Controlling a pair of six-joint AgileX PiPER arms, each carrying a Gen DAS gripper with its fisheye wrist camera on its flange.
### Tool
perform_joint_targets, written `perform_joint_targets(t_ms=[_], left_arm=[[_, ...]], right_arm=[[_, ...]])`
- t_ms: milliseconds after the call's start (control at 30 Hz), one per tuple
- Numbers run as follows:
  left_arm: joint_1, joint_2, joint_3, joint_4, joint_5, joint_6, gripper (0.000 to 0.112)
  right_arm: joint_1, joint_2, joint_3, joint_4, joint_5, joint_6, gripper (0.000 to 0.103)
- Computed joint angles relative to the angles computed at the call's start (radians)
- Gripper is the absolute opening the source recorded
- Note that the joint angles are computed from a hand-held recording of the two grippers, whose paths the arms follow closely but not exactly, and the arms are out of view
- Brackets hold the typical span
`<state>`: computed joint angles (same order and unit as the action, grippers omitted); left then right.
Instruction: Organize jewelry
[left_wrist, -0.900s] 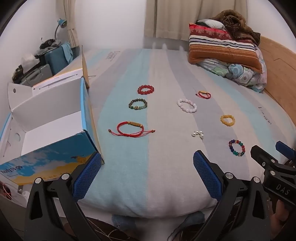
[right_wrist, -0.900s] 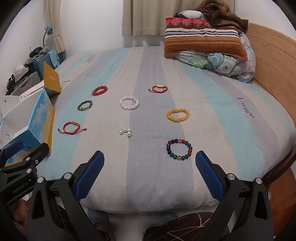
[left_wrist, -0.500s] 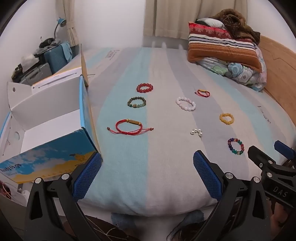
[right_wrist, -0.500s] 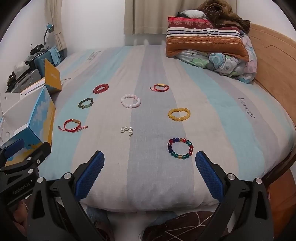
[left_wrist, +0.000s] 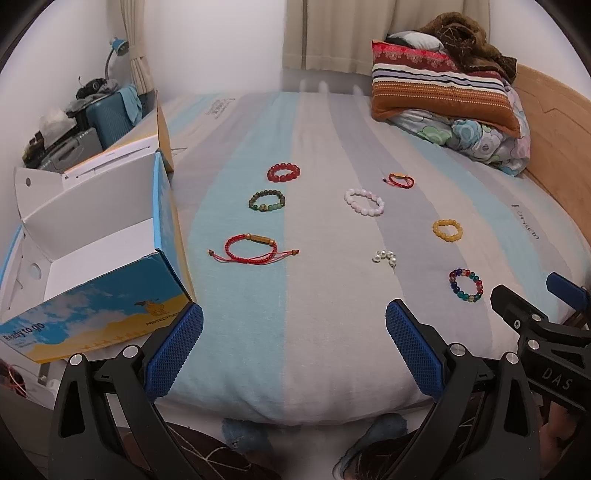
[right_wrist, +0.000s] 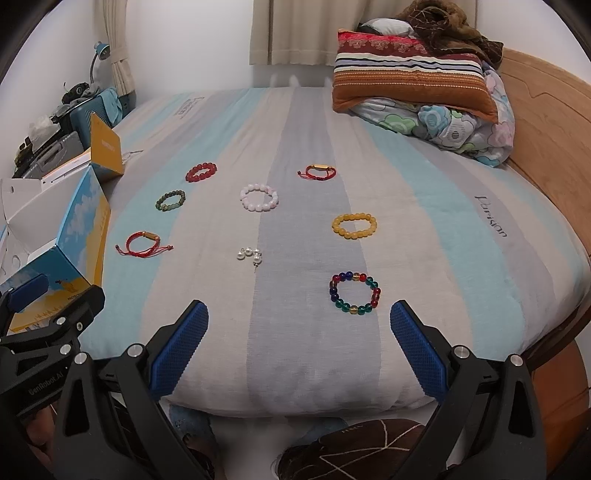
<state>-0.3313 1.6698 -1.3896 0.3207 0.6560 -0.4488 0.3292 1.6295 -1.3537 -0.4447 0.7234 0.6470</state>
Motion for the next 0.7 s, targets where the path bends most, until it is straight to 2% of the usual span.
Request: perform_joint_targets(t_ms=[700], left_arm=[[0.000, -0.006, 0.012, 0.022, 0.009, -0.016, 0.097]], right_arm=[[-0.004, 0.008, -0.014, 0.008, 0.023, -0.017, 0.095]])
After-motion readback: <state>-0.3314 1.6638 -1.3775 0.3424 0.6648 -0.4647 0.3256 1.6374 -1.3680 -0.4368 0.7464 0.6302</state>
